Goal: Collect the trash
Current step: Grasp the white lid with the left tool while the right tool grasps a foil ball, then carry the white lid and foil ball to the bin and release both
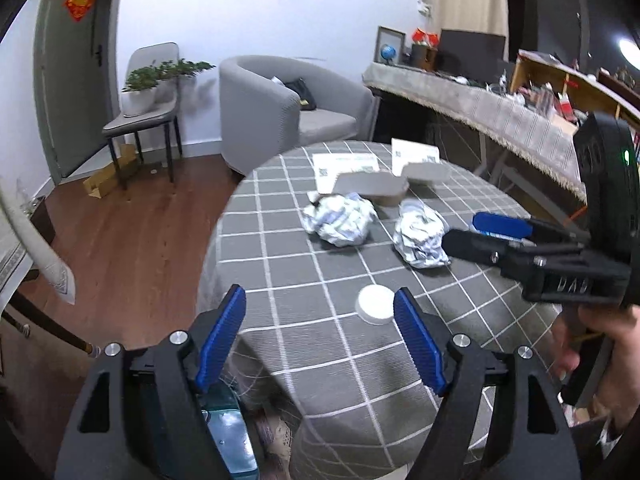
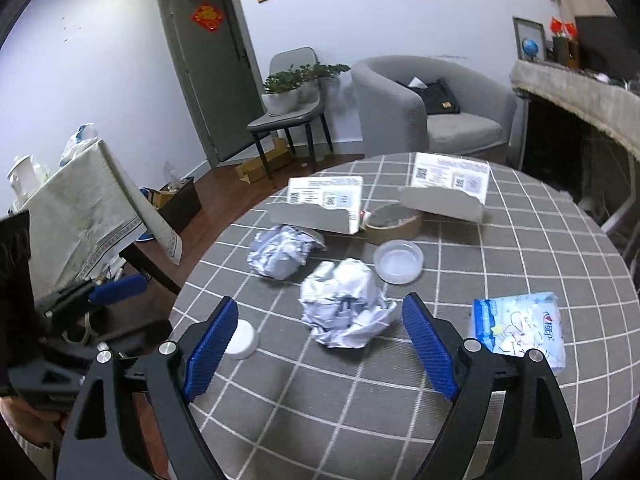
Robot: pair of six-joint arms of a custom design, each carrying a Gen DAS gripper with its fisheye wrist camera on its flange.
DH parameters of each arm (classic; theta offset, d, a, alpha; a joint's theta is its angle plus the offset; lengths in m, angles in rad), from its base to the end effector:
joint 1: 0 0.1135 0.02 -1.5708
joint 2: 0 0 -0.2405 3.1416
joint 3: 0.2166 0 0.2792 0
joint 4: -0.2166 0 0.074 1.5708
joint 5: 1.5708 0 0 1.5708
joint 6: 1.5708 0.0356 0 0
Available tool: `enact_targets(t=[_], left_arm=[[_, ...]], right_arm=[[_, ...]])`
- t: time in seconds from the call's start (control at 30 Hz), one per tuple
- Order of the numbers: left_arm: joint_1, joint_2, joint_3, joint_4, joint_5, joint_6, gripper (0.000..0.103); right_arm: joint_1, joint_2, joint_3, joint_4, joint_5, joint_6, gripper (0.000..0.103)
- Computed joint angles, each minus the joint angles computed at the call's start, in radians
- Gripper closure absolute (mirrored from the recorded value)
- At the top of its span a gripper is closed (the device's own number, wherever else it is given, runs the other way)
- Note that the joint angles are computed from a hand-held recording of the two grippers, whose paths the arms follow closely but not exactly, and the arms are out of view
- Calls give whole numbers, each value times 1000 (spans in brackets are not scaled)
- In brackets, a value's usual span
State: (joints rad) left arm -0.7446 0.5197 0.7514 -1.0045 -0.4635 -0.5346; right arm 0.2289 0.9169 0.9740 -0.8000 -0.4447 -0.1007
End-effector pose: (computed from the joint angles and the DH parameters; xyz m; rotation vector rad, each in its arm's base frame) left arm 0.1127 -0.0823 0.2801 0.0131 2.2489 -0.1394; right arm 0.2115 0.0650 0.3081 -0.5979 2.2137 0.5791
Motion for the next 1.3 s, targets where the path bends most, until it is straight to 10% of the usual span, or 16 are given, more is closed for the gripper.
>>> enact_targets(t=[0.4,0.67,1.07,1.3], left_arm=[[-4,153,-46,149,71,71,33],[-24,196,-41,176,60,101,71],[-8,103,-40,100,37,63,71],[68,-27,-64,9,72,75,71]], right_arm=[[-35,76,39,-18,-41,-27,18],[-5,130,65,-17,-13,-30,18],[46,168,82,-26,55,-4,18],[122,200,96,-38,168,32,46]])
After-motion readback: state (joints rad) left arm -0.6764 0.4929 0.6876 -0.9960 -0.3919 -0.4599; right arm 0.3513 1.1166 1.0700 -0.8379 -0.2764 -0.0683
